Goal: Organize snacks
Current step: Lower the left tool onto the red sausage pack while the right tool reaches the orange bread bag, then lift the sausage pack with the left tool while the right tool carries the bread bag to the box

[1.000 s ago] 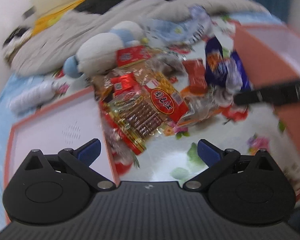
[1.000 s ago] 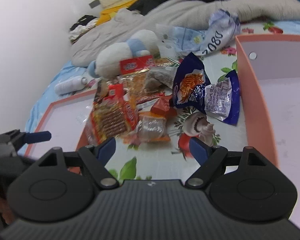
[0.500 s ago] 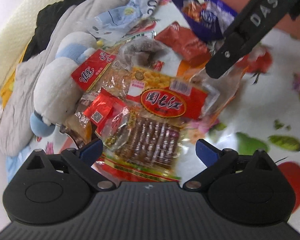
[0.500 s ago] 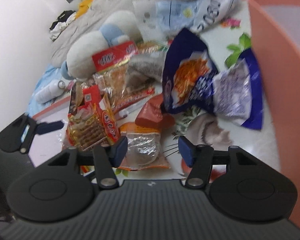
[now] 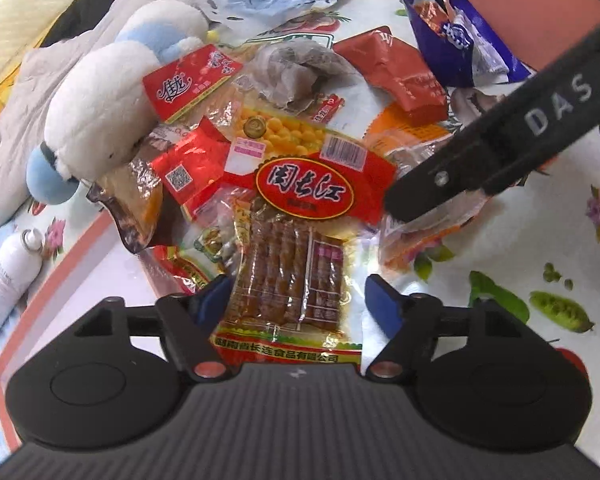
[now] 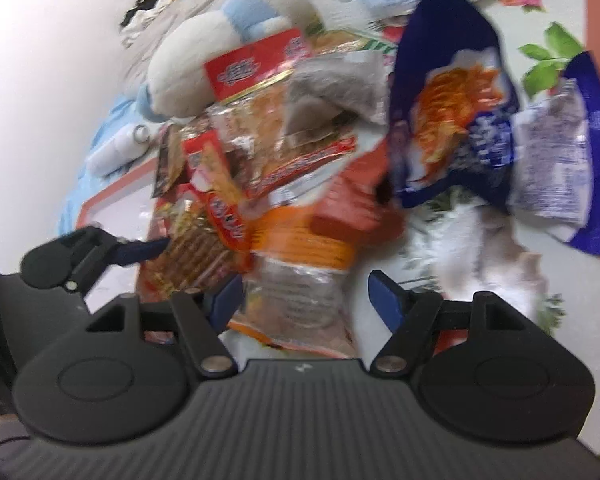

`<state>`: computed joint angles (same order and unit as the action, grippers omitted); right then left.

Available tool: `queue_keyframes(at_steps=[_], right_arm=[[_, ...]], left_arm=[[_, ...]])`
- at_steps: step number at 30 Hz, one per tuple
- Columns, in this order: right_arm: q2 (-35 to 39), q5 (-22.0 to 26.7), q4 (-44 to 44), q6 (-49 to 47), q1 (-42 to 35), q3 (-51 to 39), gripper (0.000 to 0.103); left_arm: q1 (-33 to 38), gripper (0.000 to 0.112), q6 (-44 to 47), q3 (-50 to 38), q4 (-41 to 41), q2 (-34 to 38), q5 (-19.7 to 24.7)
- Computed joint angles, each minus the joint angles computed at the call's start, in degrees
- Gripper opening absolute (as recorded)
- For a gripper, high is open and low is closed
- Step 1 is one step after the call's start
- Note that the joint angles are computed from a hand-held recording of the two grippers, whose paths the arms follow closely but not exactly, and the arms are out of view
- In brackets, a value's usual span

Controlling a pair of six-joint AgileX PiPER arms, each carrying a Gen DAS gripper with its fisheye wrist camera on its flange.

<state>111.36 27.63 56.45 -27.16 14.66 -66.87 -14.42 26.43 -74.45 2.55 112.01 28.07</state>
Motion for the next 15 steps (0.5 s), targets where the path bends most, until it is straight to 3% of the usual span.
queue_keyframes(at_steps=[2,6,9,11,14,15], right_arm=[[-0.02,-0.5,-1.42,0.96,0.68,-0.18,0.061],[-1.58,-0.12,-1.35,0.07,0.41,1.04,0.053],[-3.59,0.37,-2.46,0.6,0.14,2.84,0.051],[-5.84,0.14,-3.26,0.3,0.04,5.15,0.05],[-10.01,-0.64,-4.79,1.08,-0.1,9.5,0.05],[-11.4,-0.91,-5.49,1.61,-0.12,10.87,0.05]], left_arm=[[-0.62,0.071,-3.74,0.74,1.55,-0.62,-0.28],[-1.41,0.061,-7.94,3.45,3.16,-2.9,-0.83],[-2.22,0.047,-11.76,5.39,5.27,-5.37,-0.42],[-2.02,0.045,-11.8,6.02,2.61,-6.62,1.49],[-3.14,0.03,-16.04,10.22,3.25,-9.91,0.27],[-3.62,0.03,-18.06,11.32,3.81,-11.11,0.1]])
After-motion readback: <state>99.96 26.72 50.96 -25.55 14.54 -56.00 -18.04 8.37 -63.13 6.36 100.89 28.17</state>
